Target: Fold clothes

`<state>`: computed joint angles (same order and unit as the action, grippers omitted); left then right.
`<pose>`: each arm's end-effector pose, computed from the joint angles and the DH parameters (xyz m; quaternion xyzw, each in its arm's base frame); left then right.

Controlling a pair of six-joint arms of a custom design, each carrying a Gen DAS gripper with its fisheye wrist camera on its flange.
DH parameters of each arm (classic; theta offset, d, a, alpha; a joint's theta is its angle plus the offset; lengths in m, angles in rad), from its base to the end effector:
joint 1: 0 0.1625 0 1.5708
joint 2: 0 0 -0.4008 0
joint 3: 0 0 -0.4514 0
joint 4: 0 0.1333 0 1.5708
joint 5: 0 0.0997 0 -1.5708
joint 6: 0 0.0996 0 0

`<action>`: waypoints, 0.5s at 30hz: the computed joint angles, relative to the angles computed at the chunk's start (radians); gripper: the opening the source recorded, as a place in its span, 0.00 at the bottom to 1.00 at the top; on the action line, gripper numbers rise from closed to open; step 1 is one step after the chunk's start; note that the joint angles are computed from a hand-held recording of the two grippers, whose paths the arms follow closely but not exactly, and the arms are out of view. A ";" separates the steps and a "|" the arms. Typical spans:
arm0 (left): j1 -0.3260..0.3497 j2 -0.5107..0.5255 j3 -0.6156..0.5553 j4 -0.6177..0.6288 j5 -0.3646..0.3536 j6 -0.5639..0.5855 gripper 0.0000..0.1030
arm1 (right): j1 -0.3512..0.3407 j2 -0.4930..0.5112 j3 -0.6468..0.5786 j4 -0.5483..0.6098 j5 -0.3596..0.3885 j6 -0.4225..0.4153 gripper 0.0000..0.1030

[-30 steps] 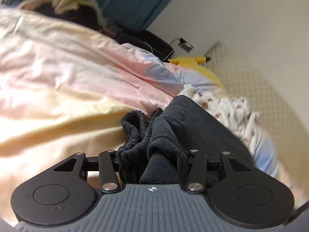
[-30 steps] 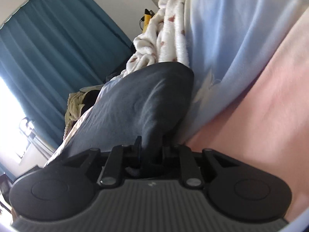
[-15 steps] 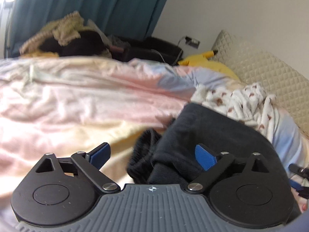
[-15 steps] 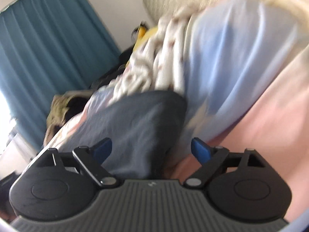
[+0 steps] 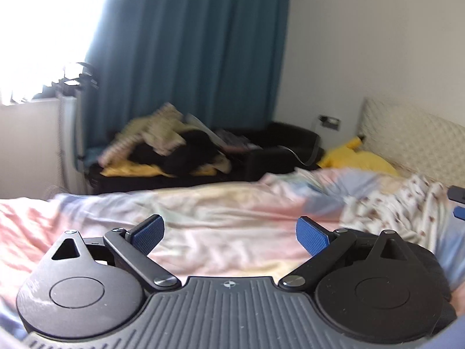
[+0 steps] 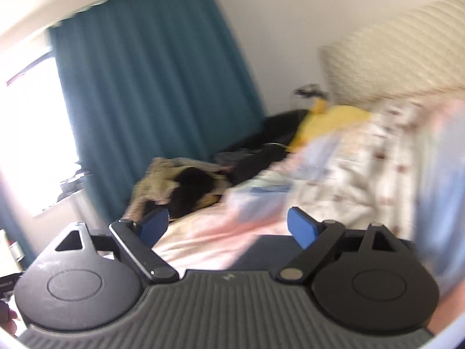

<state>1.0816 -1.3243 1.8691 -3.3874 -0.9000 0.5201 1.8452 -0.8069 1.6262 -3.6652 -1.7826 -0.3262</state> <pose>-0.1039 -0.6106 0.3895 0.1962 0.7595 -0.5567 0.2734 0.2999 -0.6507 0.1891 0.1763 -0.7819 0.5895 0.1002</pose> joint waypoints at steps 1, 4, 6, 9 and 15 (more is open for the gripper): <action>-0.005 -0.024 0.013 -0.016 0.017 0.014 0.97 | 0.016 0.020 -0.018 0.009 0.017 -0.001 0.87; -0.015 -0.092 0.053 -0.055 0.082 0.054 0.97 | 0.065 0.082 -0.084 0.069 0.067 0.004 0.87; -0.019 -0.130 0.071 -0.070 0.133 0.082 0.98 | 0.095 0.130 -0.131 0.110 0.089 -0.005 0.87; -0.027 -0.171 0.089 -0.112 0.220 0.146 0.98 | 0.134 0.195 -0.199 0.180 0.133 -0.008 0.87; -0.044 -0.213 0.110 -0.191 0.336 0.228 0.99 | 0.196 0.290 -0.291 0.275 0.163 -0.068 0.87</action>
